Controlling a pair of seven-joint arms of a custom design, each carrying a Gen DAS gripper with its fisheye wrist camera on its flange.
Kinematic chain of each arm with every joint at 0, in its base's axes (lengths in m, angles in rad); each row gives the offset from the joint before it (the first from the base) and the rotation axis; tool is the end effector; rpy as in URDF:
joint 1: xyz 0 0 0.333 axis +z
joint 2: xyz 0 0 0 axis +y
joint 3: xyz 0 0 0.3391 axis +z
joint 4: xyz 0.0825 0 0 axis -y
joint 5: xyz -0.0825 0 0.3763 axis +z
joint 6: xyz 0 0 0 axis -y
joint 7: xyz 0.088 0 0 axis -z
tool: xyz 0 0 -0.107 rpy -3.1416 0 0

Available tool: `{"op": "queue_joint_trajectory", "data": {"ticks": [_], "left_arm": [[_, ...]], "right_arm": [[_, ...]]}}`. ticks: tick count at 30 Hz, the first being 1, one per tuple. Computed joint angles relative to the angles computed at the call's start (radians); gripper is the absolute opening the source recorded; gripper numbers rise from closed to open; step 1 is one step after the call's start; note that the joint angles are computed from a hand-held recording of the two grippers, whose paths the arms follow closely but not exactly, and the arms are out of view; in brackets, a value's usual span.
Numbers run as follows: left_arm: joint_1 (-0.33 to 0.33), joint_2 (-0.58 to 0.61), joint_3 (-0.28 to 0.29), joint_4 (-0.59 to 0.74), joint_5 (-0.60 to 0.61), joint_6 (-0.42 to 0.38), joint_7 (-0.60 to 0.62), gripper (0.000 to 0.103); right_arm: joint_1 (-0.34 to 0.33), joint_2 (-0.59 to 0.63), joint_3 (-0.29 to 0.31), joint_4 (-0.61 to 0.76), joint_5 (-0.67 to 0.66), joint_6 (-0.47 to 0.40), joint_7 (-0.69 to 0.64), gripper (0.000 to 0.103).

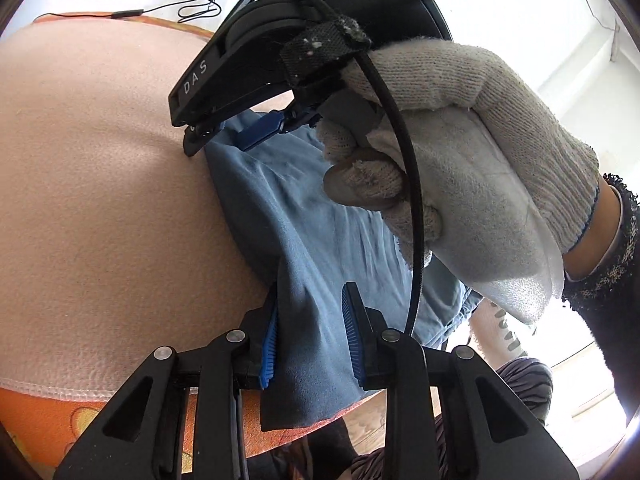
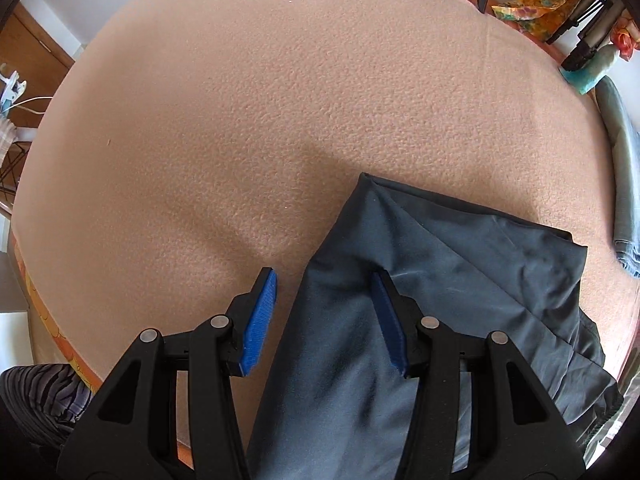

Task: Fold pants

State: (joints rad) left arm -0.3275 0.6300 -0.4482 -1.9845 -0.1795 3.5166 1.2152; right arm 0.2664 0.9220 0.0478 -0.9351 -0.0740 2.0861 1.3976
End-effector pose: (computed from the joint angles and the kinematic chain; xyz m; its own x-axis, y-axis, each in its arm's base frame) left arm 0.5195 -0.4167 0.3040 -0.2171 -0.7851 0.5800 -0.7964 -0.2011 -0.5703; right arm 0.7805 0.2324 0.3612 0.4652 -0.8823 0.0716 -0.8558 -0.4689 -0.2184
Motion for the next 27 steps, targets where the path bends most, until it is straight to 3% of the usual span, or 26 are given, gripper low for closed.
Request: {"op": "queue_joint_trajectory", "data": {"ticks": [3,5,7,10,14,17,19,23,24,27], "left_arm": [[-0.041,-0.014,0.04,0.003,-0.028,-0.013,0.013,0.026],[-0.08,-0.026,0.077,0.0,-0.064,-0.014,0.026,0.026],[-0.099,-0.032,0.093,0.002,-0.09,-0.025,0.034,0.035],[-0.111,-0.039,0.109,0.011,-0.122,-0.073,0.039,0.059],[-0.034,-0.015,0.028,0.014,-0.08,-0.067,0.037,0.059],[0.061,0.016,-0.07,0.002,-0.021,-0.035,0.014,0.052],[0.119,0.041,-0.13,0.008,0.039,-0.029,-0.005,0.013],[0.165,0.027,-0.182,-0.004,0.142,0.021,-0.018,0.006],[0.138,0.017,-0.168,0.01,0.142,0.026,-0.017,0.006],[0.14,0.004,-0.178,0.021,0.197,0.05,-0.038,0.006]], "right_arm": [[-0.001,-0.022,-0.005,-0.042,-0.007,0.034,0.005,0.038],[-0.018,-0.032,0.007,-0.06,0.012,0.049,0.006,0.023],[-0.044,-0.044,0.029,-0.077,0.047,0.056,-0.007,0.009],[-0.089,-0.093,0.061,-0.165,0.111,0.121,-0.037,0.005],[-0.159,-0.163,0.108,-0.277,0.218,0.195,-0.096,0.004],[-0.201,-0.208,0.133,-0.342,0.296,0.24,-0.141,0.004],[-0.233,-0.242,0.151,-0.388,0.356,0.263,-0.174,0.004],[-0.261,-0.275,0.172,-0.414,0.447,0.292,-0.22,0.003],[-0.275,-0.292,0.18,-0.433,0.476,0.297,-0.242,0.003],[-0.315,-0.352,0.198,-0.498,0.573,0.321,-0.309,0.003]]}}
